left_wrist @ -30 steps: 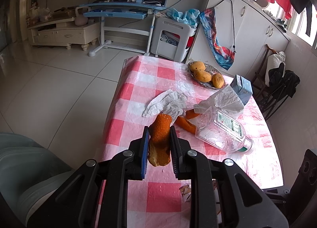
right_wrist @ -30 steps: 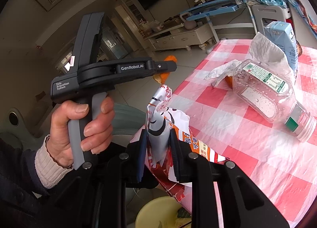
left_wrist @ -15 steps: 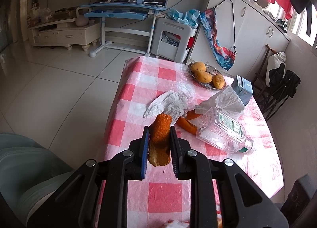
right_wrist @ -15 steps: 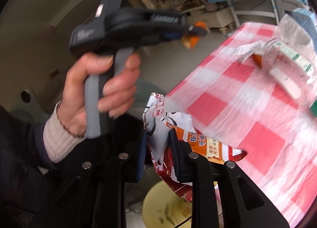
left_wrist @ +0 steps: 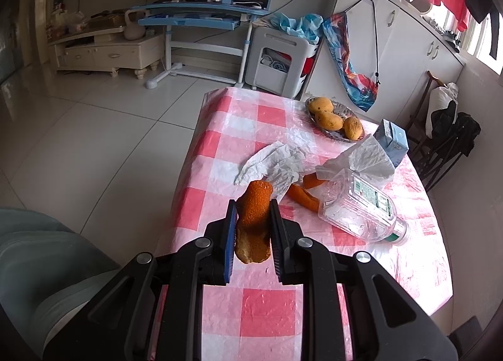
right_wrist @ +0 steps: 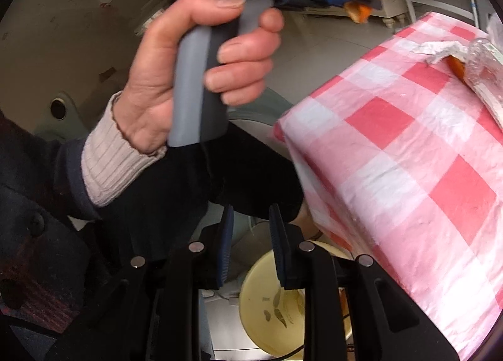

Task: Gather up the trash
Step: 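Lower the left tool over the bucket and open it to drop the orange peel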

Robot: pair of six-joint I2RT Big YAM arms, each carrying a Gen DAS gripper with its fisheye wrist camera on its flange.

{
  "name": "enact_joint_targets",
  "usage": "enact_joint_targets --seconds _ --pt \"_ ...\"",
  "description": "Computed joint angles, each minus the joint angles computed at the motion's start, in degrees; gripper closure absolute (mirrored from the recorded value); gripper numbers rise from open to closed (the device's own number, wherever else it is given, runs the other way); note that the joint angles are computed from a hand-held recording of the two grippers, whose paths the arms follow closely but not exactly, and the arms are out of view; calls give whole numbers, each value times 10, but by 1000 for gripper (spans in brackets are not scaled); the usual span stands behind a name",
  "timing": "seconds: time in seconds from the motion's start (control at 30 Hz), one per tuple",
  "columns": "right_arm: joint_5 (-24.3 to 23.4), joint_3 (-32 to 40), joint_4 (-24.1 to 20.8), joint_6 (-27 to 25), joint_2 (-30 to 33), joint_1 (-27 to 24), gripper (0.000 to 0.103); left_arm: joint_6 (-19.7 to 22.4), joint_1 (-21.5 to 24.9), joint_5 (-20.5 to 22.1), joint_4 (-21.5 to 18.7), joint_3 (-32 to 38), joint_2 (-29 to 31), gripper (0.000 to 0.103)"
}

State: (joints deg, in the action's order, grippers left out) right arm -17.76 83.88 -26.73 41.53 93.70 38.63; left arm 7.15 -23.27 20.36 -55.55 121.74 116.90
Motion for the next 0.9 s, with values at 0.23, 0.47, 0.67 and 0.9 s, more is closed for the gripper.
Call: enact_joint_targets --seconds 0.23,0.47,0.67,0.9 --pt "82 -17 -8 30 -19 -9 64 15 -5 -10 9 -23 -13 84" --pt "194 -20 -47 50 -43 -11 48 29 -4 -21 28 -80 -48 84" --pt "269 -16 -92 59 -56 -9 40 58 -4 -33 40 -181 -101 84" --pt "318 -2 -130 48 -60 2 38 112 -5 -38 45 -315 -177 84"
